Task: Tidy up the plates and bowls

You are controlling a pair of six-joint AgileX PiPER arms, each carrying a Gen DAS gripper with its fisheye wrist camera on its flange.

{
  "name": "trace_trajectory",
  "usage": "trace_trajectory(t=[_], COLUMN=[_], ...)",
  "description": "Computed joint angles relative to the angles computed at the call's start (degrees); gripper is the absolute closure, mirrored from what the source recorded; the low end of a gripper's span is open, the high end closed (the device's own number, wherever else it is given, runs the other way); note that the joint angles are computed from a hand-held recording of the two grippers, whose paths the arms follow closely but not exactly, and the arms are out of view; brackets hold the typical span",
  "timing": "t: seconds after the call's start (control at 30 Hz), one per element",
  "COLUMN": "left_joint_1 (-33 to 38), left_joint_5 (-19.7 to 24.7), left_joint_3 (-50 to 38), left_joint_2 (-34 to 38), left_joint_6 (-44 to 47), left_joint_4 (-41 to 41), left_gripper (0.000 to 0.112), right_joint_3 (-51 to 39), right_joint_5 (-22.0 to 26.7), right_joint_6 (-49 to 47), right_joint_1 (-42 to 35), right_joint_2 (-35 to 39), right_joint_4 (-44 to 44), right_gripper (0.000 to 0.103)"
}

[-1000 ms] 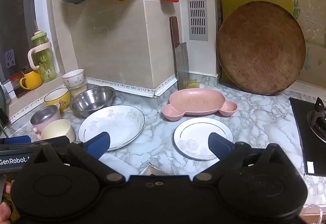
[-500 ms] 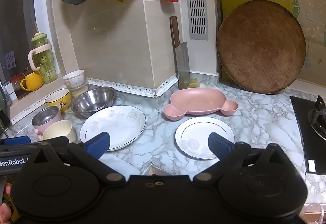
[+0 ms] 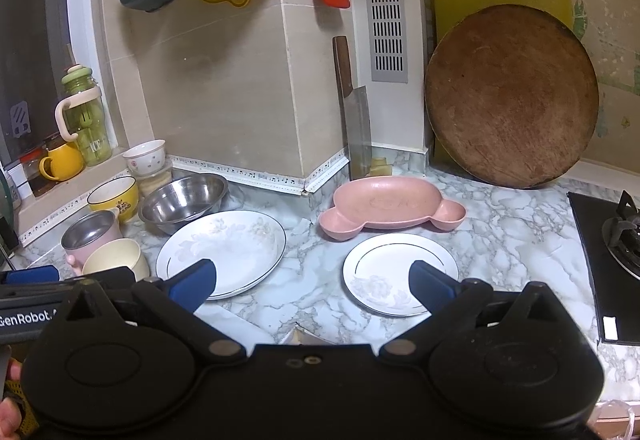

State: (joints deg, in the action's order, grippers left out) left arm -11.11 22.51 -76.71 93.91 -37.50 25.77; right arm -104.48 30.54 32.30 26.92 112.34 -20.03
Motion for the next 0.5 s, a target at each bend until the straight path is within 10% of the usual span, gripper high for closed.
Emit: trace_trajectory(t=[0.5], left_joint_1=[0.17], left_joint_5=[-0.49], left_joint_3=[0.37], left_joint_2=[-0.35], left_joint_6=[-0.86], left_joint_4=[0.76], left_gripper=[0.009], right_joint_3=[0.48], right_joint_5=[-1.44], right_joint_6=[-0.2], right_joint_1=[0.19], right_joint_2=[-0.27], right_joint_4=[-0.27], right_gripper=[0.0])
